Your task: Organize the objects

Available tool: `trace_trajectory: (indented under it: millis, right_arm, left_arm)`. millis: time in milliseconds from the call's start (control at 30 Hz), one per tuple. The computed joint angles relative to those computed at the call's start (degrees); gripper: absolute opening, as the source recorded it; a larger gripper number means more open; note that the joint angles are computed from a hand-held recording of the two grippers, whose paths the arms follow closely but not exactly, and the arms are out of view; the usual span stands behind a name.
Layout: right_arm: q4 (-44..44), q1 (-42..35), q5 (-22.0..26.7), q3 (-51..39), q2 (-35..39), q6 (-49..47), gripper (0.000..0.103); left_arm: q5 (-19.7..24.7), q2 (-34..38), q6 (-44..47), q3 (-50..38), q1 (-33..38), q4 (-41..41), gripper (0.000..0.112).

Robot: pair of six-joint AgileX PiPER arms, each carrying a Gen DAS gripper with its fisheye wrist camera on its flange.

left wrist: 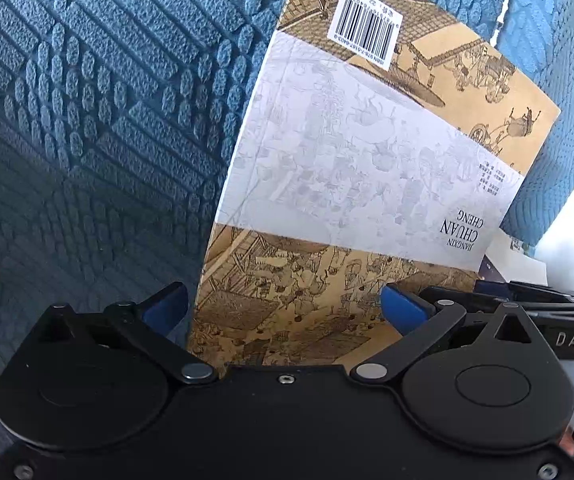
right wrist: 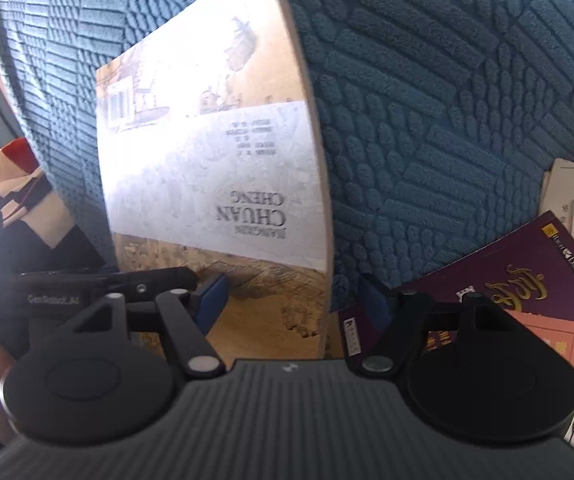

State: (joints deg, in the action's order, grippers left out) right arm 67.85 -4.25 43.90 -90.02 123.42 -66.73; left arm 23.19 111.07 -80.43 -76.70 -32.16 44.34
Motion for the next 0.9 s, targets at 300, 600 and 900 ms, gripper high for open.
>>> trace_trajectory:
  millis: [300, 600, 900]
  right_arm:
    - [-1.67, 0.71, -0.91, 1.49, -2.43, 1.12, 0.049]
    - [-5.46, -0.19, -0.73, 4.29, -7.41, 1.35, 0.029]
    - [-4.50, -4.39, 3.95, 11.30, -16.01, -3.62, 0.011]
  left_arm:
    - [2.83, -1.73, 0.36, -0.80, -1.31, 0.02, 0.086]
    - [-1.87, -8.71, -2.90, 5.30, 1.56, -5.15, 0.042]
    - [-7.51, -16.06, 12.10, 12.90, 1.22, -27.50, 0.025]
